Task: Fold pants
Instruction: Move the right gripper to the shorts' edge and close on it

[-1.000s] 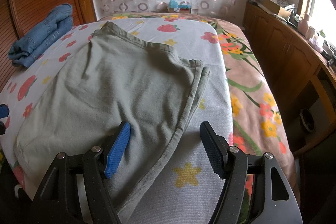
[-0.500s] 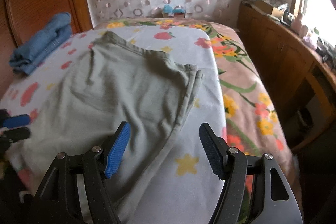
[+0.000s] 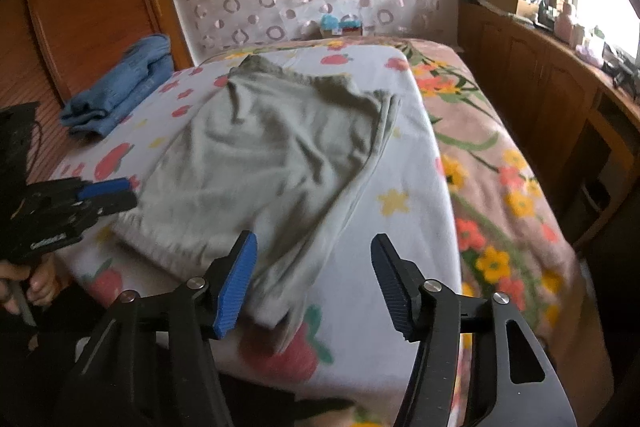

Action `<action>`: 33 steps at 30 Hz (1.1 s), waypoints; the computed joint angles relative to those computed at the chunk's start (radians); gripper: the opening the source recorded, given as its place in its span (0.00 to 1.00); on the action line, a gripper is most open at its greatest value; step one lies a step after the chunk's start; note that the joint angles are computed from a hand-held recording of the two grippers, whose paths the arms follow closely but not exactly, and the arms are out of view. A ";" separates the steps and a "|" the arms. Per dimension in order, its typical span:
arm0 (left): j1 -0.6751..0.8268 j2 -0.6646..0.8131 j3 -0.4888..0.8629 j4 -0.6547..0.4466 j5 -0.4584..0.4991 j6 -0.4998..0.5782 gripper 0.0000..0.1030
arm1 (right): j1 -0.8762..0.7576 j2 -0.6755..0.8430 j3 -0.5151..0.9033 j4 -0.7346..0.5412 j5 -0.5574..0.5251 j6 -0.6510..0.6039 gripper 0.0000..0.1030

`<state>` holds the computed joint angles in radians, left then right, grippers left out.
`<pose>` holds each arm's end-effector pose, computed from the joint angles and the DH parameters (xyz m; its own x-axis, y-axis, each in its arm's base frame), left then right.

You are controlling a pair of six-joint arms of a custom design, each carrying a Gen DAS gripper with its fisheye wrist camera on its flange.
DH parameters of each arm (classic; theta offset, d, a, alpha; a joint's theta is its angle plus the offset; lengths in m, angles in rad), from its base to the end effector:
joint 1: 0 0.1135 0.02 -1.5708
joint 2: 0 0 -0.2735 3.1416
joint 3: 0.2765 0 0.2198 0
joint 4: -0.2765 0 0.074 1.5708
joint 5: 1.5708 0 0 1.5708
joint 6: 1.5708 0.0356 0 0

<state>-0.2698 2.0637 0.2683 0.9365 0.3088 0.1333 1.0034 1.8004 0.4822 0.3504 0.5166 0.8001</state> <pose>0.2201 -0.0721 0.0532 -0.6641 0.3150 -0.6781 0.5383 0.8308 -0.1412 0.1506 0.2037 0.1036 -0.7264 0.0209 -0.6869 -0.0884 0.9884 0.1235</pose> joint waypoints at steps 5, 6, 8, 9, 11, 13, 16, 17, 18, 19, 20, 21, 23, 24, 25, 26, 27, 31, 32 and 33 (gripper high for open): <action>-0.024 0.039 0.002 0.030 -0.039 0.002 0.25 | 0.041 0.037 0.006 0.014 -0.003 0.052 0.52; -0.027 0.044 0.000 0.038 -0.042 0.002 0.26 | 0.047 0.051 0.017 0.001 0.001 0.061 0.51; -0.028 0.053 -0.005 0.057 -0.049 0.001 0.29 | 0.053 0.065 0.025 -0.002 0.005 0.074 0.46; -0.027 0.060 -0.007 0.071 -0.050 0.003 0.30 | 0.056 0.071 0.026 -0.001 0.005 0.081 0.45; -0.048 0.083 -0.031 0.138 -0.087 -0.001 0.34 | 0.057 0.079 0.030 0.004 -0.001 0.084 0.40; -0.047 0.088 -0.033 0.148 -0.092 -0.004 0.36 | 0.061 0.093 0.048 -0.009 0.006 0.083 0.37; -0.032 0.079 -0.022 0.122 -0.074 0.002 0.37 | 0.064 0.105 0.061 -0.010 0.002 0.077 0.29; -0.036 0.079 -0.023 0.125 -0.080 0.004 0.39 | 0.066 0.108 0.066 -0.012 0.003 0.073 0.25; -0.036 0.080 -0.024 0.129 -0.084 0.000 0.39 | 0.068 0.111 0.069 -0.010 0.002 0.071 0.23; -0.032 0.078 -0.021 0.122 -0.080 -0.002 0.39 | 0.068 0.116 0.075 -0.011 0.000 0.066 0.22; -0.034 0.073 -0.018 0.112 -0.081 -0.006 0.39 | 0.069 0.120 0.082 -0.016 0.002 0.064 0.20; -0.035 0.070 -0.016 0.105 -0.082 -0.005 0.39 | 0.069 0.124 0.090 -0.025 0.004 0.057 0.20; -0.035 0.057 -0.009 0.075 -0.081 -0.005 0.39 | 0.071 0.130 0.100 -0.034 0.009 0.052 0.19; -0.030 0.042 -0.002 0.040 -0.069 -0.003 0.39 | 0.074 0.133 0.101 -0.035 0.012 0.051 0.19; -0.020 0.025 0.005 0.002 -0.048 -0.001 0.39 | 0.076 0.135 0.100 -0.032 0.016 0.051 0.19; -0.007 0.014 0.010 -0.025 -0.021 0.000 0.39 | 0.077 0.136 0.096 -0.024 0.017 0.052 0.19; 0.004 0.007 0.012 -0.043 0.004 -0.001 0.39 | 0.076 0.137 0.093 -0.017 0.017 0.051 0.18; 0.049 -0.015 0.011 -0.089 0.095 -0.027 0.39 | 0.079 0.141 0.086 -0.001 0.024 0.050 0.18; 0.059 -0.021 0.005 -0.087 0.117 -0.034 0.39 | 0.080 0.142 0.085 0.002 0.026 0.050 0.18; 0.062 -0.026 0.002 -0.087 0.129 -0.040 0.39 | 0.081 0.143 0.085 0.005 0.027 0.050 0.18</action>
